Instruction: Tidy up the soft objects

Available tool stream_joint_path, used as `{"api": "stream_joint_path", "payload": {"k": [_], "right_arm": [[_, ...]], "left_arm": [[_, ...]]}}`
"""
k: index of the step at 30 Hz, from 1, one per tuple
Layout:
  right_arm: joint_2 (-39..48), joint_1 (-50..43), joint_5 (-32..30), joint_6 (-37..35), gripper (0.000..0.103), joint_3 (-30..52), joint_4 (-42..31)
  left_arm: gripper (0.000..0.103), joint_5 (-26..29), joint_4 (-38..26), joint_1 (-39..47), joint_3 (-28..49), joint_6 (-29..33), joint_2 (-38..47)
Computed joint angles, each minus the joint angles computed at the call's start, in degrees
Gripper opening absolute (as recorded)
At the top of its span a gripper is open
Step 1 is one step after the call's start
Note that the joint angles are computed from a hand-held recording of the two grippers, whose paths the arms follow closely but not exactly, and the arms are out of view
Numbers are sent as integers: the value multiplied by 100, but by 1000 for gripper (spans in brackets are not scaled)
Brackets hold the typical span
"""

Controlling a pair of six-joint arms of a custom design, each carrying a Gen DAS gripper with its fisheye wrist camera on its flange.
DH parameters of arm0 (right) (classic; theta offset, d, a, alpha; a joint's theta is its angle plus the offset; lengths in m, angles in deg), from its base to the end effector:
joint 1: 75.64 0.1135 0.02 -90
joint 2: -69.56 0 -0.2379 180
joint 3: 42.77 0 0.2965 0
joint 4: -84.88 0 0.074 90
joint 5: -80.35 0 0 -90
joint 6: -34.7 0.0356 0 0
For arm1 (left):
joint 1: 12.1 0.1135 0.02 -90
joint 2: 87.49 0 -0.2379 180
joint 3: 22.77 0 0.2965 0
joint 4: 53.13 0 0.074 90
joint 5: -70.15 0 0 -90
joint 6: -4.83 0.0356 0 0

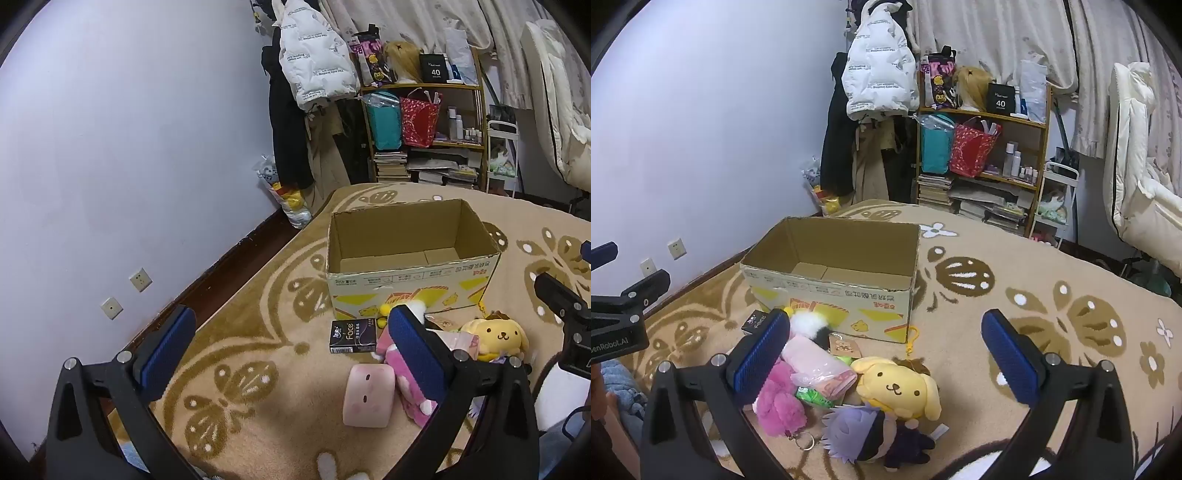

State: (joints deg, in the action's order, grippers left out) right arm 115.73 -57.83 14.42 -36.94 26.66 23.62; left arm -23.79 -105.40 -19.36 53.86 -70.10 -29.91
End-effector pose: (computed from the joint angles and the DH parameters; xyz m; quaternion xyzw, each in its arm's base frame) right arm 0.2059 0.0509 0.3366 0.0956 0.8786 -0.0451 0.4657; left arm 0.2625 -0.0310 0.3511 0.1542 0.8657 0.0625 0.4720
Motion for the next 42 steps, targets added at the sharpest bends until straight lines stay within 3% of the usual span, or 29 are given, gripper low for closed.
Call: {"api": "stream_joint_path", "payload": {"k": [42], "right_arm": [[22,-26,40,-17,103,1,-9]], "left_arm": [[103,-228,157,-121,-141,97,-61]]}}
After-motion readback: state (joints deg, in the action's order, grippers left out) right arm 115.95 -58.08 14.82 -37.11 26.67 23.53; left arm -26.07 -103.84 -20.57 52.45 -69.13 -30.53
